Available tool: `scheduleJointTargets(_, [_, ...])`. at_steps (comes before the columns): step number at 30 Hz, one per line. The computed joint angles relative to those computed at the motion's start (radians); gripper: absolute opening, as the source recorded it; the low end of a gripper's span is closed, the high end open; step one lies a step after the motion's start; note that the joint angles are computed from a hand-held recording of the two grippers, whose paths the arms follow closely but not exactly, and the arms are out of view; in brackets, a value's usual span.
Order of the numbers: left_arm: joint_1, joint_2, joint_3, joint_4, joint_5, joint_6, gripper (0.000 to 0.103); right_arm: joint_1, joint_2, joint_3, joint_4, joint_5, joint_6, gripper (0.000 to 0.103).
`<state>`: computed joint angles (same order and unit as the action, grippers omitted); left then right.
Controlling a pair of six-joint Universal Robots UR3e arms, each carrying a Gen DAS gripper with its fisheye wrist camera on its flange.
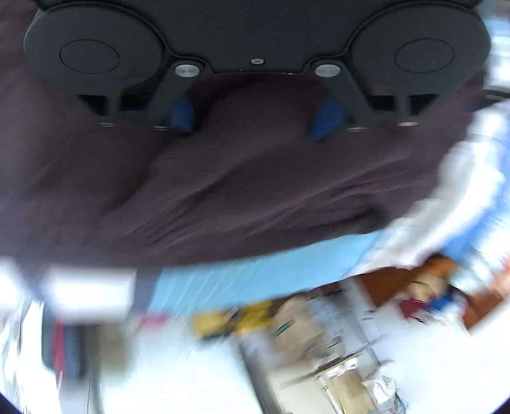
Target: Fold clothes
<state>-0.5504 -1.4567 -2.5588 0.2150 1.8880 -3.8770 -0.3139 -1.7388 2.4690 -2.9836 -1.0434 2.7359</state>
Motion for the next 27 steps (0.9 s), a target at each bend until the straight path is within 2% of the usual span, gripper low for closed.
scheduleJointTargets(1, [-0.010, -0.005, 0.002, -0.003, 0.020, -0.005, 0.054, 0.038, 0.019, 0.011, -0.089, -0.043, 0.011, 0.014])
scheduleJointTargets(3, [-0.029, -0.009, 0.006, -0.008, 0.059, -0.008, 0.054, 0.006, -0.037, 0.058, -0.117, 0.023, -0.078, 0.014])
scheduleJointTargets(5, [-0.028, -0.002, 0.001, 0.005, 0.071, 0.003, 0.054, -0.055, -0.125, 0.058, -0.070, 0.122, -0.095, 0.013])
scheduleJointTargets(6, [0.015, 0.015, -0.019, 0.045, 0.003, 0.043, 0.054, -0.088, -0.166, 0.054, -0.044, 0.176, -0.101, 0.013])
scheduleJointTargets(7, [0.099, 0.073, -0.017, 0.001, -0.144, 0.123, 0.057, -0.096, -0.166, 0.020, -0.043, 0.214, -0.095, 0.012])
scheduleJointTargets(8, [0.160, 0.108, 0.011, -0.064, -0.261, 0.185, 0.058, -0.071, -0.124, -0.048, -0.059, 0.217, -0.078, 0.012])
scheduleJointTargets(9, [0.180, 0.101, 0.080, -0.145, -0.308, 0.278, 0.058, -0.056, -0.093, -0.117, -0.064, 0.216, -0.067, 0.012])
scheduleJointTargets(12, [0.141, -0.037, 0.361, -0.351, -0.277, 0.474, 0.058, 0.004, 0.046, -0.393, -0.032, 0.192, 0.008, 0.012])
scheduleJointTargets(13, [0.172, -0.087, 0.426, -0.376, -0.305, 0.527, 0.058, 0.031, 0.109, -0.498, -0.029, 0.177, 0.046, 0.012])
scheduleJointTargets(15, [0.243, -0.212, 0.566, -0.422, -0.335, 0.593, 0.058, 0.093, 0.214, -0.702, 0.017, 0.100, 0.112, 0.012])
scheduleJointTargets(17, [0.291, -0.368, 0.744, -0.479, -0.290, 0.631, 0.058, 0.144, 0.334, -0.906, 0.067, 0.035, 0.205, 0.012])
scheduleJointTargets(19, [0.312, -0.516, 0.926, -0.525, -0.157, 0.598, 0.058, 0.184, 0.449, -1.100, 0.156, -0.035, 0.312, 0.013])
scheduleJointTargets(21, [0.337, -0.639, 1.093, -0.573, -0.032, 0.519, 0.056, 0.190, 0.505, -1.184, 0.257, -0.089, 0.381, 0.014])
scheduleJointTargets(23, [0.382, -0.665, 1.116, -0.520, 0.005, 0.402, 0.056, 0.192, 0.541, -1.204, 0.303, -0.144, 0.436, 0.014])
scheduleJointTargets(25, [0.433, -0.636, 1.038, -0.395, -0.049, 0.370, 0.058, 0.194, 0.543, -1.152, 0.329, -0.233, 0.419, 0.019])
scheduleJointTargets(27, [0.495, -0.580, 0.926, -0.294, -0.212, 0.436, 0.058, 0.187, 0.569, -1.114, 0.347, -0.284, 0.358, 0.022])
